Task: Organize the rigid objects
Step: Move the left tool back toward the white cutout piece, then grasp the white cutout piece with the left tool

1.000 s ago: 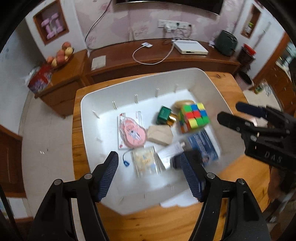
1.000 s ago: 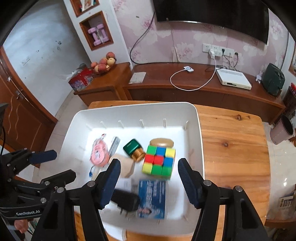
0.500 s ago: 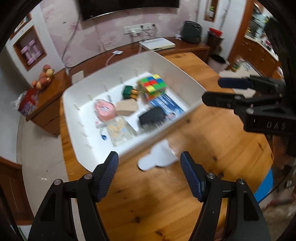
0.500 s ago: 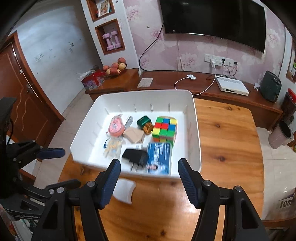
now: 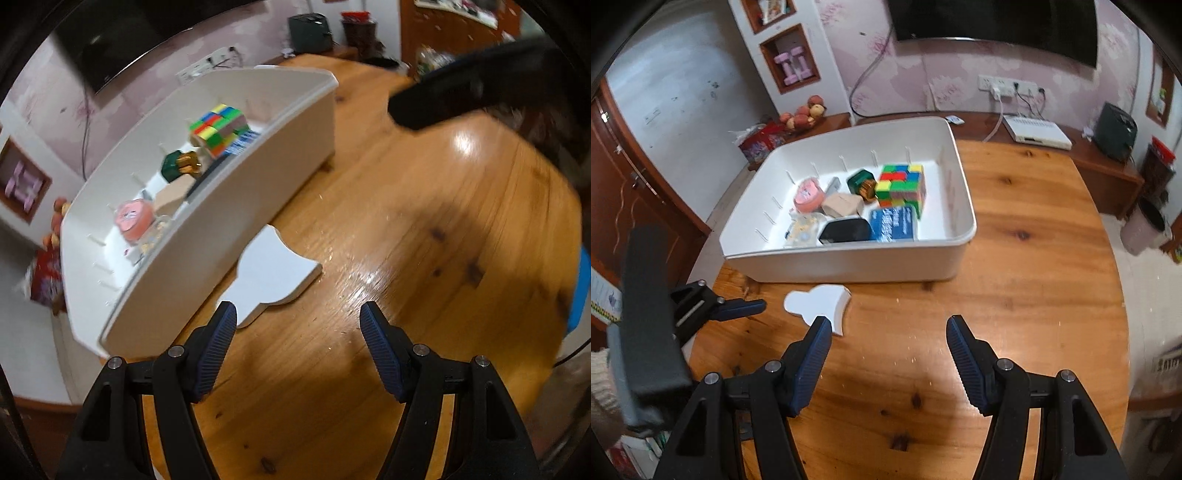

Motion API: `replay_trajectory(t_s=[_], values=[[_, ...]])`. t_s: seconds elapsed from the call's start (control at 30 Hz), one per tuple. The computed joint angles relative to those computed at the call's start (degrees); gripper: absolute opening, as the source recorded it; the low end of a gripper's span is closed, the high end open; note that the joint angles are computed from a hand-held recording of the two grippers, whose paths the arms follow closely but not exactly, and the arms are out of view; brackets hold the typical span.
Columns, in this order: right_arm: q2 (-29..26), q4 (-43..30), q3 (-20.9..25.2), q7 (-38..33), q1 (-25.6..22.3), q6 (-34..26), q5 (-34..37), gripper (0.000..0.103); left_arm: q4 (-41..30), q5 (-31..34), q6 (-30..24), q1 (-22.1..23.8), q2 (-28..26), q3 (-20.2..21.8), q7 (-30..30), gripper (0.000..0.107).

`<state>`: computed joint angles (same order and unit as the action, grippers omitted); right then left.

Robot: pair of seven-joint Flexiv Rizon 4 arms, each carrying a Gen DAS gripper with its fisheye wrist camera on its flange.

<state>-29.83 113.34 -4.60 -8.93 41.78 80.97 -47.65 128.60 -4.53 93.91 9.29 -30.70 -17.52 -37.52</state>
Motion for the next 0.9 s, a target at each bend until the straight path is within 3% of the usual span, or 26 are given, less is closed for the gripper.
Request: replay_trajectory(t_s=[0.17,0.4,0.63,0.73,0.83,0.9], values=[[0.03,1.31,-2.32,4.70,1.75,0.39,-2.23,0.065,-1.84,2.72,1.43,-0.21,-3.61,0.92,2.80,0.073],[-0.69,2.38,-5.24,13.59,3.38,2.06,-6.32,0.065,-3.21,2.66,-0.36,4.16,-5.95,-3.67,6.89,0.073],[-1.36,1.50,-5.38,19.34,3.10,1.29,-8.76,0.065,-4.31,0.91,-3.20,8.01,-7.09,-8.59,10.52,0.073],[-1.63,0.88,-4.97,21.02,2.46,0.74,-9.60,0.065,-5.28,1.96,0.34,5.43,-7.99,-5.96,11.72,0.073],[-2.18,0.42,-4.95,23.13,1.89,1.52,-10.44,0.065,-6.91,1.54,-3.68,5.71,-7.99,-6.03,12.70,0.072],[-2.77,-0.17,-4.75,23.76,1.65,1.63,-10.44,0.065,-7.08,1.54,-2.94,5.48,-8.55,-6.01,14.20,0.071]])
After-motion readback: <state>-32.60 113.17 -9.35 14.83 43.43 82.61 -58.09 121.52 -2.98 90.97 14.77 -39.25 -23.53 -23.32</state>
